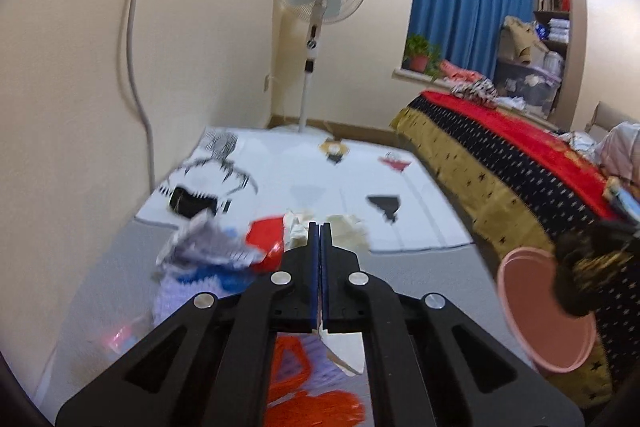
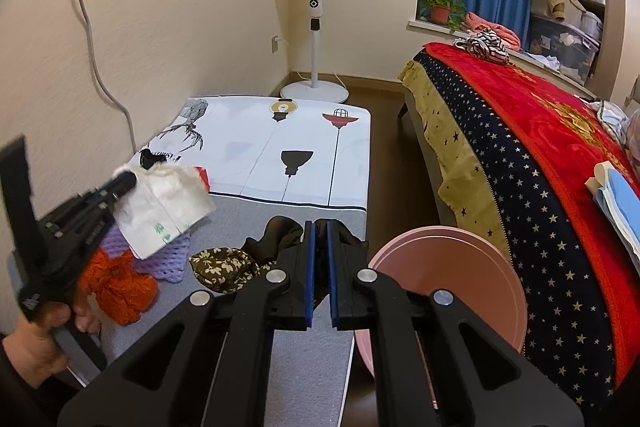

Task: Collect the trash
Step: 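Grasp the white paper bag with the left gripper and drop it into the pink wastebasket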

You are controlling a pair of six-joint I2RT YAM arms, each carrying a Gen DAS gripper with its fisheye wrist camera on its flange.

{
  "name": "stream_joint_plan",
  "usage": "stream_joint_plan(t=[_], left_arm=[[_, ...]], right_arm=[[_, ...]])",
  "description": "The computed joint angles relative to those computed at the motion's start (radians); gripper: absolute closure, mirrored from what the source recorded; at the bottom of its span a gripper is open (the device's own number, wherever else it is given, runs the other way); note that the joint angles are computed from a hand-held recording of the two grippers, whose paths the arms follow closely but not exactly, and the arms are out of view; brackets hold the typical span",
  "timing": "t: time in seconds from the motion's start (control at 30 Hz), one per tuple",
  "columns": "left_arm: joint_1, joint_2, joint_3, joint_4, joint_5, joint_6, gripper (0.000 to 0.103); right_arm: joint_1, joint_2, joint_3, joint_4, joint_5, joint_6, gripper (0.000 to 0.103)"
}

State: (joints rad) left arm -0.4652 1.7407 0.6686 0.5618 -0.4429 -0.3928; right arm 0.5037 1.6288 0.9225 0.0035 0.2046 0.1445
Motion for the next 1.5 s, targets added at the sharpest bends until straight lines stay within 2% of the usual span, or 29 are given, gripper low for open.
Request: stream_joint_plan(t=[0.23, 0.47, 0.73, 1.0, 1.27, 1.3, 1.37, 1.4, 1.5], left_arm=[[-0.061, -0.114, 0.044, -0.117, -0.008, 0.031, 0.103], [-0.133, -0.084, 0.170, -0.240, -0.013, 0.023, 0.103], [-0.203, 0.078, 0.418, -0.385, 0.091, -0.017, 0.103], [-0.286, 0.306, 0.688, -0.462, 0.116, 0.009, 0.103], [-0.312, 0.445, 0.844, -0.524, 0.139, 0.016, 0.103], [-0.314, 0.461, 0.864, -0.534, 0.142, 0.016, 0.103], [-0.316, 0.484, 0.897, -0.553, 0.151, 0.013, 0.103], [-0.317, 0.499, 0.919, -0.567, 0.155, 0.015, 0.103], [-0.322, 0.530, 0.968, -0.592, 0.167, 0.024, 0.103]], right_arm=[[-0.042, -0.060, -0.034, 0.012, -0.041, -0.004, 0.097], [-0.117, -0.107, -0.054, -0.002, -0.083, 0.008, 0.097], [-0.254, -0.145, -0.044, -0.059, -0.136, -0.023, 0.097], [-0.428, -0.089, -0.059, -0.039, -0.195, -0.078, 0.097], [-0.509, -0.012, -0.044, -0.025, -0.230, -0.094, 0.093], [-0.513, -0.007, -0.040, -0.021, -0.229, -0.092, 0.091], [-0.521, 0.000, -0.033, -0.026, -0.225, -0.090, 0.071], [-0.528, -0.001, -0.032, -0.029, -0.222, -0.078, 0.057], [-0.546, -0.009, -0.024, -0.046, -0.211, -0.059, 0.052]])
